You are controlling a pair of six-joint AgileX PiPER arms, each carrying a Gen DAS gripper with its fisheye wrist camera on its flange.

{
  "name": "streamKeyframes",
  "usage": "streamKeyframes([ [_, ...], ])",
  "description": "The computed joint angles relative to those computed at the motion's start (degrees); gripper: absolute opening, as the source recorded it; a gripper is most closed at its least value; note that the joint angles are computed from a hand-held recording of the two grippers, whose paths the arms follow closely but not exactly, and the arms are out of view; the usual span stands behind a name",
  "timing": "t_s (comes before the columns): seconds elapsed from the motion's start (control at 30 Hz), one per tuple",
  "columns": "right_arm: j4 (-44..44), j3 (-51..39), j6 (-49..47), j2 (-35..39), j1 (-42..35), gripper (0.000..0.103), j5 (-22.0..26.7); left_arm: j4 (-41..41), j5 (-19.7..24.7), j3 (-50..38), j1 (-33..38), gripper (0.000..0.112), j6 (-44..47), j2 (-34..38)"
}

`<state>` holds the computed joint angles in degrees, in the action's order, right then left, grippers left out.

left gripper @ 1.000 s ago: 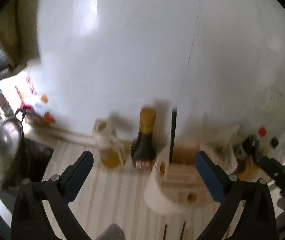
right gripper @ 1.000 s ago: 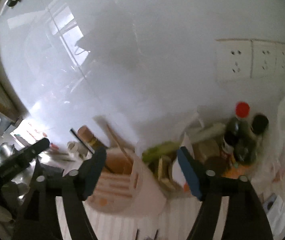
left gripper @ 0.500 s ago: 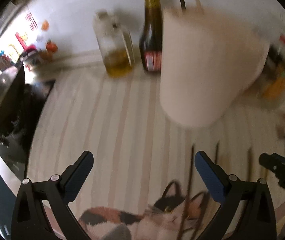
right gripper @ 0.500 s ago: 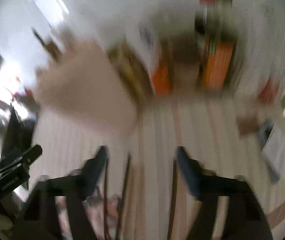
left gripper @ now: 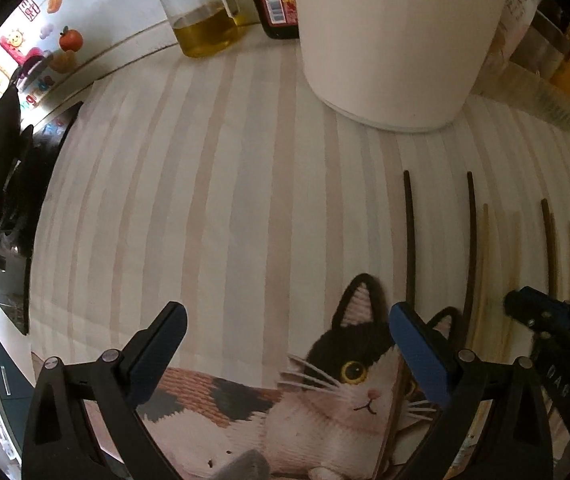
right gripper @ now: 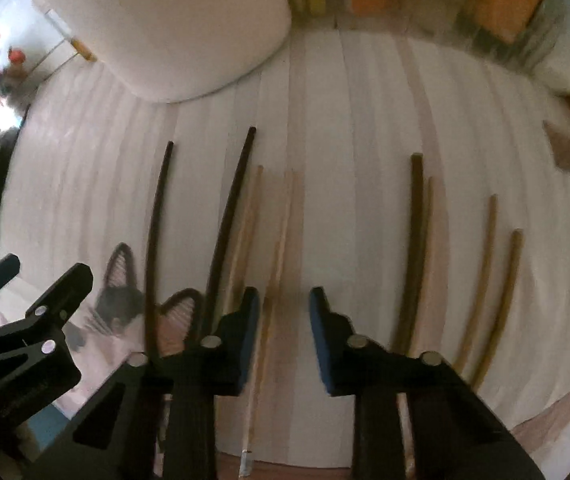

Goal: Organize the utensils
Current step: 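Move both open tools back down to the chopsticks on the mat, then grasp another dark chopstick with the left tool while the right tool grasps a light chopstick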

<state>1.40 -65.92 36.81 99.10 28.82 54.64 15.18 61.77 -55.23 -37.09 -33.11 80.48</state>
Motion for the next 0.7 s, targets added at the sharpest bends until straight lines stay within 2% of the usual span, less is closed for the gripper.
streamKeyframes([
  [0.1,-1.07,1.73,0.31,-1.28,-0.01,0.007,0.36,-0.32,-0.21,0.15,-1.11,0.103,-0.49,-0.26],
  [0.27,-0.59,5.08,-2.94,-3.79,-3.75,0.006,0.90,-1.73,-0.79,-0.59,-1.97,0.103,0.06,0.65],
  [0.33,0.27,7.10,-4.96,-5.18,-5.76,0.006,0.61,-3.92,-1.73,-0.88,-2.11,0.099,1.82,1.45],
  [0.57,2.77,11.61,-10.17,-7.48,-10.87,0.007,-1.25,-8.06,-3.85,-1.85,-2.93,0.075,4.62,4.50],
  [0.6,2.87,11.80,-10.51,-7.68,-11.36,0.007,-1.13,-8.12,-4.16,-1.95,-3.15,0.068,4.72,5.01],
  [0.63,2.98,12.04,-10.72,-7.90,-11.73,0.007,-1.04,-8.12,-4.43,-1.99,-3.24,0.053,4.80,5.40],
  [0.67,3.09,12.17,-10.76,-7.80,-11.85,0.007,-1.16,-8.56,-4.88,-1.93,-3.13,0.049,5.22,5.79],
  [0.7,3.19,12.44,-10.97,-8.05,-12.09,0.007,-1.10,-8.53,-5.69,-1.70,-3.11,0.038,5.09,5.47],
])
